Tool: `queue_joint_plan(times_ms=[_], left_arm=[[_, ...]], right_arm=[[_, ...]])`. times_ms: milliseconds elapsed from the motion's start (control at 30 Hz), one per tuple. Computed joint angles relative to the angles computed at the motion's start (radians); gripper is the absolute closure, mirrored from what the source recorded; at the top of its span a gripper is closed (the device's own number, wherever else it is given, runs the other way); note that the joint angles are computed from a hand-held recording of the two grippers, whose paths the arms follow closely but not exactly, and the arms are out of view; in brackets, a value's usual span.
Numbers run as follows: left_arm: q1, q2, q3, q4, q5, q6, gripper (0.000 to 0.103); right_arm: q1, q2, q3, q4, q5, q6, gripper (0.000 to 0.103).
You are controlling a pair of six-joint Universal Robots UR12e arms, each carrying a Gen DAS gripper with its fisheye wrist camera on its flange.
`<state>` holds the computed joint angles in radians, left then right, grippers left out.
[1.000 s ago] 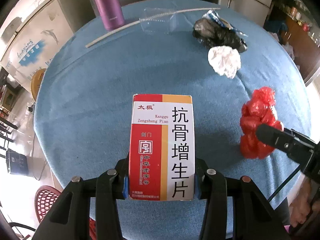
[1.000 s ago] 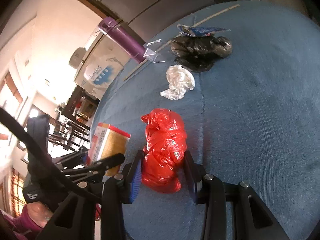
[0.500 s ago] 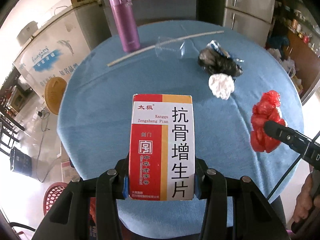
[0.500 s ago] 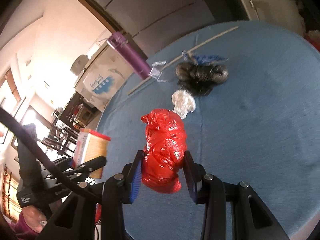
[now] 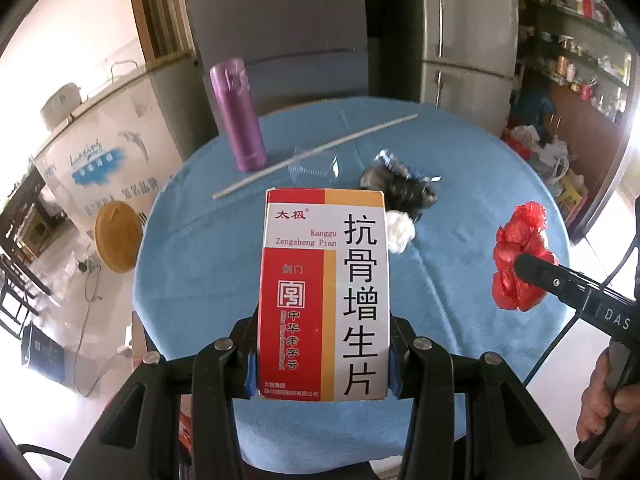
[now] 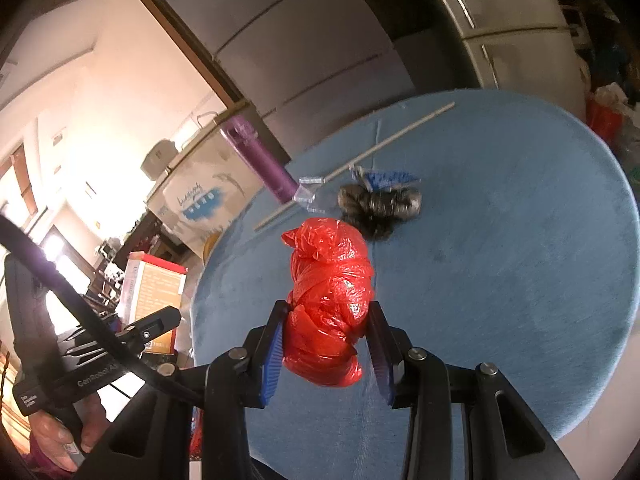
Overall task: Collect trash
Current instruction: 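Carry the medicine box in the left tool while the right tool carries the red bag toward the basket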
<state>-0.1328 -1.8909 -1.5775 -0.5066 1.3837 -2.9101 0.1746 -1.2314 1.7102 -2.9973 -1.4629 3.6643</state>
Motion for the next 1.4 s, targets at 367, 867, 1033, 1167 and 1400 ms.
queue_joint_plan(times_ms=[367,867,1033,1167,1400], left_arm=[[0.003,0.034,-0.024,0.063,-0.024,-0.006,0.055],[0.022,0.065,-0.042,0.113,-0.054,-0.020,0.055],[0.026,0.070,-0.047,0.120,-0.054,-0.027,0.055],[0.032,0.072,-0.048,0.118,-0.053,-0.036,0.055],[0.040,0.075,-0.053,0.107,-0.030,-0.059,0.055]], right_arm=[[0.013,-0.044,0.022,-0.051,-0.052,-0.023,0.062],[0.026,-0.049,0.006,-0.092,-0.037,-0.064,0.062],[0.028,-0.044,-0.007,-0.096,-0.029,-0.077,0.062],[0.028,-0.035,-0.025,-0.094,-0.014,-0.088,0.062],[0.037,-0.018,-0.056,-0.084,0.005,-0.112,0.062]])
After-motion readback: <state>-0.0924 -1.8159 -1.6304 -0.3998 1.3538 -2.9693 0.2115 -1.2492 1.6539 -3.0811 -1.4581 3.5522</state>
